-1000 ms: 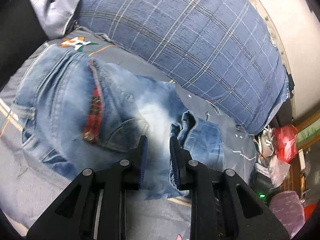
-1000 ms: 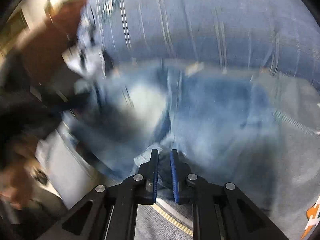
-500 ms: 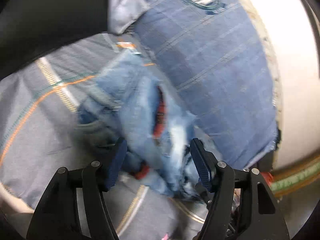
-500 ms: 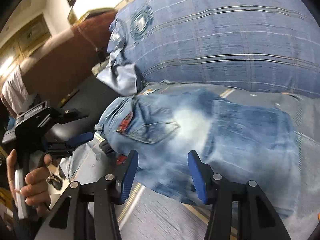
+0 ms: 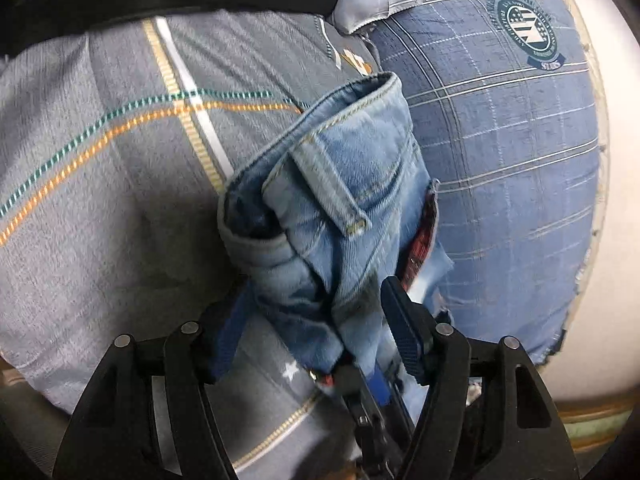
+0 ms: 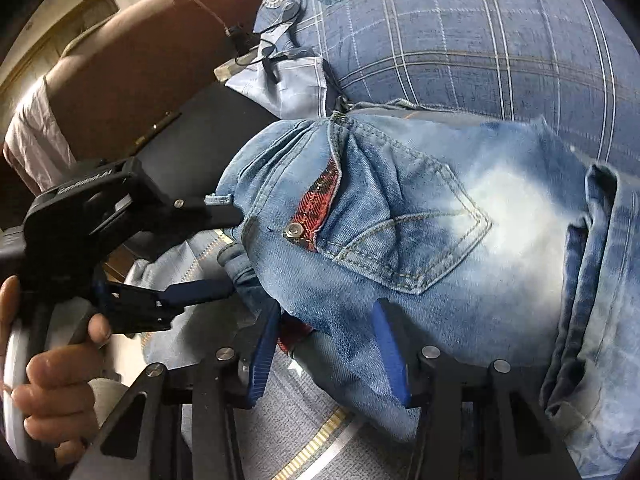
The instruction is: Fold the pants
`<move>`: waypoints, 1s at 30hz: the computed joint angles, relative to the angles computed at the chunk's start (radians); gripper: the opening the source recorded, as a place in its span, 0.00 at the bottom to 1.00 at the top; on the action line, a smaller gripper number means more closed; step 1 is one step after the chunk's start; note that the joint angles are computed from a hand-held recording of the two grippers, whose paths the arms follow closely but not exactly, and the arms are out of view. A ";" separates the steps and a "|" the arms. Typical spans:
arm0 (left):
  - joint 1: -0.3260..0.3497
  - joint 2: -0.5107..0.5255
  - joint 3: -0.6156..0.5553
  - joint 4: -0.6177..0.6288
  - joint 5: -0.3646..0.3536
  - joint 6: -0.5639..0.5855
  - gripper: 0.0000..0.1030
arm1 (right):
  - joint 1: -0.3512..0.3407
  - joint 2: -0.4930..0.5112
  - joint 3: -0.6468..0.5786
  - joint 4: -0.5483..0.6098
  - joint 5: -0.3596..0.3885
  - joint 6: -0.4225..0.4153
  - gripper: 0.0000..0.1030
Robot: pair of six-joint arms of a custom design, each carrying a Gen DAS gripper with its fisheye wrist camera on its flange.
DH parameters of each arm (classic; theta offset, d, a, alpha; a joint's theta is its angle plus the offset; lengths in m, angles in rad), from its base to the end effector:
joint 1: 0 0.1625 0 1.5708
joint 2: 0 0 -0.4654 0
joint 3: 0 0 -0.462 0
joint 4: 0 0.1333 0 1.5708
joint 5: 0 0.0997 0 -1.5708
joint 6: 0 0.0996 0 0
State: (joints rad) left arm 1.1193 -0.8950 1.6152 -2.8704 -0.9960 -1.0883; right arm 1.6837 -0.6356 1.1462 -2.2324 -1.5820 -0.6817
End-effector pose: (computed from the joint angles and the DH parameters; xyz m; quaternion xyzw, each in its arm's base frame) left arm -0.1662 -0.7725 0.2055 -0.3646 0.8475 -0.3858 0.0044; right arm 0.2317 -0.8706 0.1295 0.3854 -0.9196 0.0708 0.0265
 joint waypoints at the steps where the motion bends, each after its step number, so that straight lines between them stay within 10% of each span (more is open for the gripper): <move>1: 0.000 0.006 -0.014 0.026 0.007 -0.003 0.67 | -0.004 0.001 -0.004 0.009 0.010 0.007 0.45; 16: 0.013 0.025 -0.026 0.012 0.069 -0.088 0.67 | -0.007 -0.017 0.015 0.029 0.008 -0.005 0.46; 22: -0.009 0.028 -0.030 -0.022 0.101 0.017 0.22 | -0.008 -0.020 0.012 0.040 0.015 -0.014 0.46; 30: -0.051 0.026 -0.032 -0.073 0.142 0.182 0.21 | 0.004 -0.065 0.030 0.041 0.141 -0.156 0.49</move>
State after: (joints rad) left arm 1.0678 -0.8686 1.5837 -2.9437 -0.8545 -0.9064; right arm 1.6882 -0.7010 1.1762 -2.1910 -1.4411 -0.8379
